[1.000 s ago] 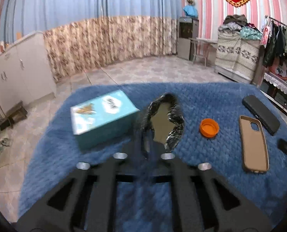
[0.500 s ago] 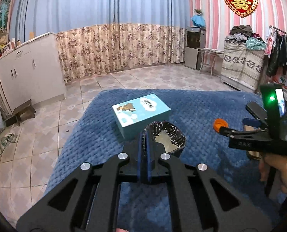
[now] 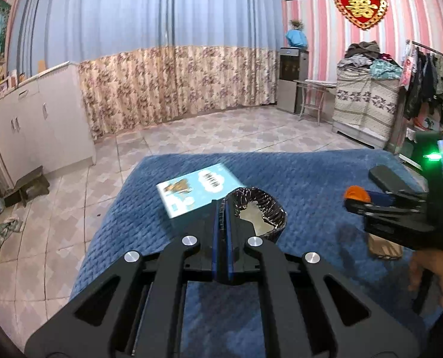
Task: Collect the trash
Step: 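Carry the sock and orange cap over the blue wastebasket with both grippers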
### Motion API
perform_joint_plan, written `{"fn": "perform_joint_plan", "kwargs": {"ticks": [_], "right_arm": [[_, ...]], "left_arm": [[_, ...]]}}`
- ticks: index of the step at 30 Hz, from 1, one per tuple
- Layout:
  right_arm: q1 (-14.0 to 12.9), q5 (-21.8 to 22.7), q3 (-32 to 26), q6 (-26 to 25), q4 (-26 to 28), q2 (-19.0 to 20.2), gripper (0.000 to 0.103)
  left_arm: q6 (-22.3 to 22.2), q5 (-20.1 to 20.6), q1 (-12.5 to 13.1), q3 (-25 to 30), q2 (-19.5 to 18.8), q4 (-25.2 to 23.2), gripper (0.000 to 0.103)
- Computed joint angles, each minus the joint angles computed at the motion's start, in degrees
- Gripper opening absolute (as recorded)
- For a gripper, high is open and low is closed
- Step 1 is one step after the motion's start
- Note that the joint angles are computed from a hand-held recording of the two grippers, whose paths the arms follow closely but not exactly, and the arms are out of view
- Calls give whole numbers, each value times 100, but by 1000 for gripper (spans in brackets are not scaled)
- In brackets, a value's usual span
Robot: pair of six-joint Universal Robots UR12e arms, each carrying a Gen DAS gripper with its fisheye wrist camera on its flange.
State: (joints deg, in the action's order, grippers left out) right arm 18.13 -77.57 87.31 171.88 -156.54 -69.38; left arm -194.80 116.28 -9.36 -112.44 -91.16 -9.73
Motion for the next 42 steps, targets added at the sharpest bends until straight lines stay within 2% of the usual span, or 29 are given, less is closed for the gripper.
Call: {"fn": "perform_joint_plan", "kwargs": {"ticks": [4, 7, 13, 17, 23, 31, 38, 42], "right_arm": [[-307, -182, 513, 1, -279, -518, 40], [-563, -318, 825, 8, -357, -862, 40], [-1189, -742, 1480, 95, -470, -1546, 40], [-1657, -819, 1870, 428, -515, -1922, 40], [-2257, -1091, 2345, 711, -618, -2306, 40], [-2975, -1170, 2790, 1062, -773, -2609, 40], [-3373, -1152, 2940, 1287, -842, -2653, 40], [-3500, -1091, 2992, 1327, -885, -2615, 40]], "left_arm": [[62, -266, -143, 213, -106, 96, 3], [240, -313, -363, 427, -252, 210, 3], [629, -790, -848, 933, -640, 388, 3], [767, -1288, -1166, 1261, -957, 495, 3], [832, -2002, -1551, 1818, -1424, 395, 3], [1111, -2549, -2006, 2521, -2042, 270, 3], [1279, -2831, -2300, 3209, -2561, -63, 3], [1343, -2926, -2424, 3526, -2803, -248, 3]]}}
